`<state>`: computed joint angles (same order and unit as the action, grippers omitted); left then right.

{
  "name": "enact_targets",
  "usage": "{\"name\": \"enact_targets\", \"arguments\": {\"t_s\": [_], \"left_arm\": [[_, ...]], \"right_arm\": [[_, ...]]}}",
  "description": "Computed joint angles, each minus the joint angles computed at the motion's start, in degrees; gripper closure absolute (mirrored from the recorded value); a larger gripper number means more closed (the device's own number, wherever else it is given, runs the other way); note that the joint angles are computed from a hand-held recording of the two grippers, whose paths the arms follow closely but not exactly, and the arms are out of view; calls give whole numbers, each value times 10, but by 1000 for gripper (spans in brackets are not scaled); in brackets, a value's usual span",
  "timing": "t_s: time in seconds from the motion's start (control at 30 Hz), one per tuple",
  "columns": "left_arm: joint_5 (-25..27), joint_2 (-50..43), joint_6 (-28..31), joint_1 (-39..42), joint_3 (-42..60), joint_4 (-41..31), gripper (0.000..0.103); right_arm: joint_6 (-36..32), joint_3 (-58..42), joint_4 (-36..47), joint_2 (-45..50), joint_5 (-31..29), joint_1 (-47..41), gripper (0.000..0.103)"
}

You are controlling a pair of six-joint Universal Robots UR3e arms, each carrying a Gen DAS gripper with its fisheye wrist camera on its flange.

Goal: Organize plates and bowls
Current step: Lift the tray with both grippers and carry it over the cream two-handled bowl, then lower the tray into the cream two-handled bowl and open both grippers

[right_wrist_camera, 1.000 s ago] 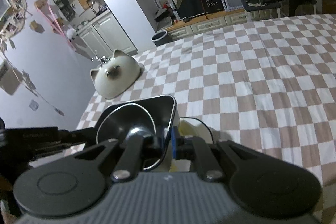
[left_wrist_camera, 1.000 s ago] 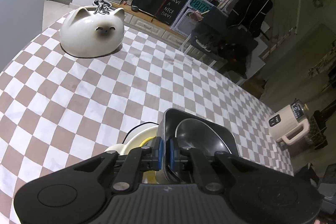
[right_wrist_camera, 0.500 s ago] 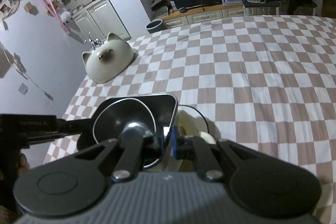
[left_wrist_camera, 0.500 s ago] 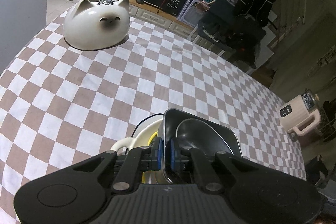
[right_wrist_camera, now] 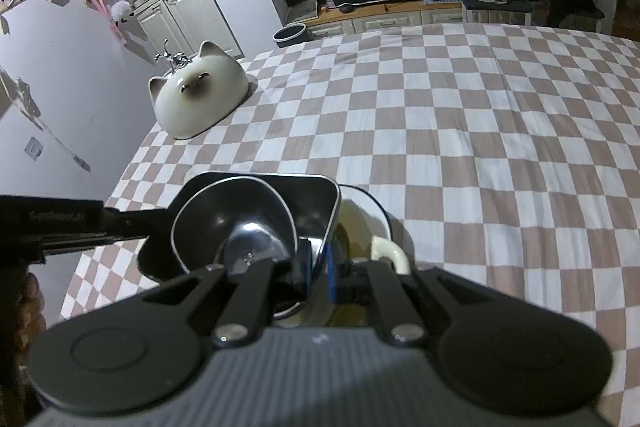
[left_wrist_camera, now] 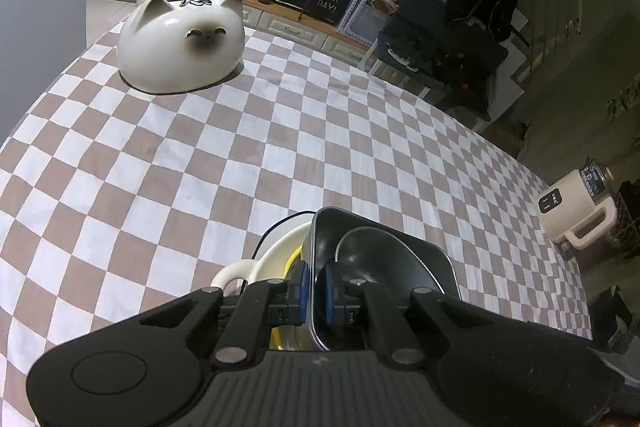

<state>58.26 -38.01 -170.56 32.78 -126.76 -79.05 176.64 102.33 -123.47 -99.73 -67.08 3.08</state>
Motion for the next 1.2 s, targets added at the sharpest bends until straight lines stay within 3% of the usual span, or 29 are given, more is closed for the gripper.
{"name": "enact_targets", "arguments": {"t_s": [0.5, 1.2], "left_arm": [[73, -60, -30, -80, -1, 61, 95], [78, -41, 31, -74, 20, -16, 94]], "right_arm": [[-33, -1, 23, -2, -12, 3, 93], [-92, 1, 62, -19, -11, -6, 91]]}}
